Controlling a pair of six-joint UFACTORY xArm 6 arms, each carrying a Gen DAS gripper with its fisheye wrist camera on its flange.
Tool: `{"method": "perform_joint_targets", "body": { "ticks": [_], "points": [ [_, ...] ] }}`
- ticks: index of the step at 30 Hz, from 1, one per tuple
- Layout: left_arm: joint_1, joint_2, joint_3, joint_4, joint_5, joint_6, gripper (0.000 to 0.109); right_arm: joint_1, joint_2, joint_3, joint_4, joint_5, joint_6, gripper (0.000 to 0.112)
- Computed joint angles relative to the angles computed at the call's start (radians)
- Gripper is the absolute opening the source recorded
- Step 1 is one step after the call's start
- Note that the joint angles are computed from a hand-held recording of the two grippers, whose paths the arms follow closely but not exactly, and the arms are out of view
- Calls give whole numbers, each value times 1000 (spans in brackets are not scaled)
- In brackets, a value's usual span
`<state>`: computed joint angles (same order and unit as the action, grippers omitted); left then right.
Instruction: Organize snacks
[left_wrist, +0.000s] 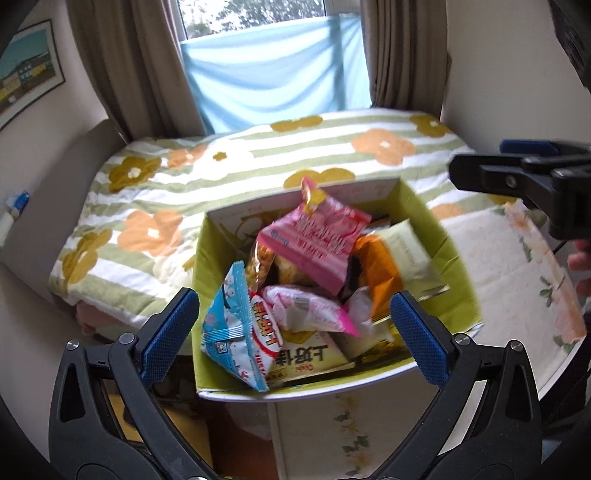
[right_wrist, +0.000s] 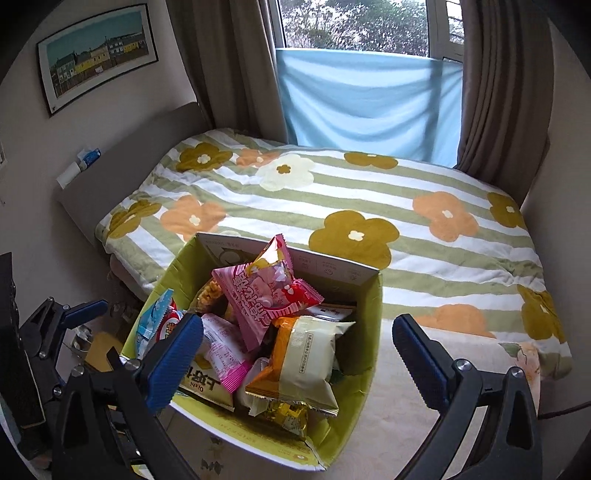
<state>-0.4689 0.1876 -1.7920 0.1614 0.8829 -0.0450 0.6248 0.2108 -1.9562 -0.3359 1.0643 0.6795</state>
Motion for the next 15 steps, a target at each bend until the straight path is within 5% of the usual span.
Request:
{"method": "perform_joint_targets", "body": {
  "ticks": [7, 15],
  "points": [
    [-93, -178, 101, 82, -44, -190, 103, 90, -314, 250, -215, 64, 168, 102],
    [-232, -386, 275, 234, -77, -434, 103, 273, -553, 431, -433, 246, 363, 102]
  ]
}}
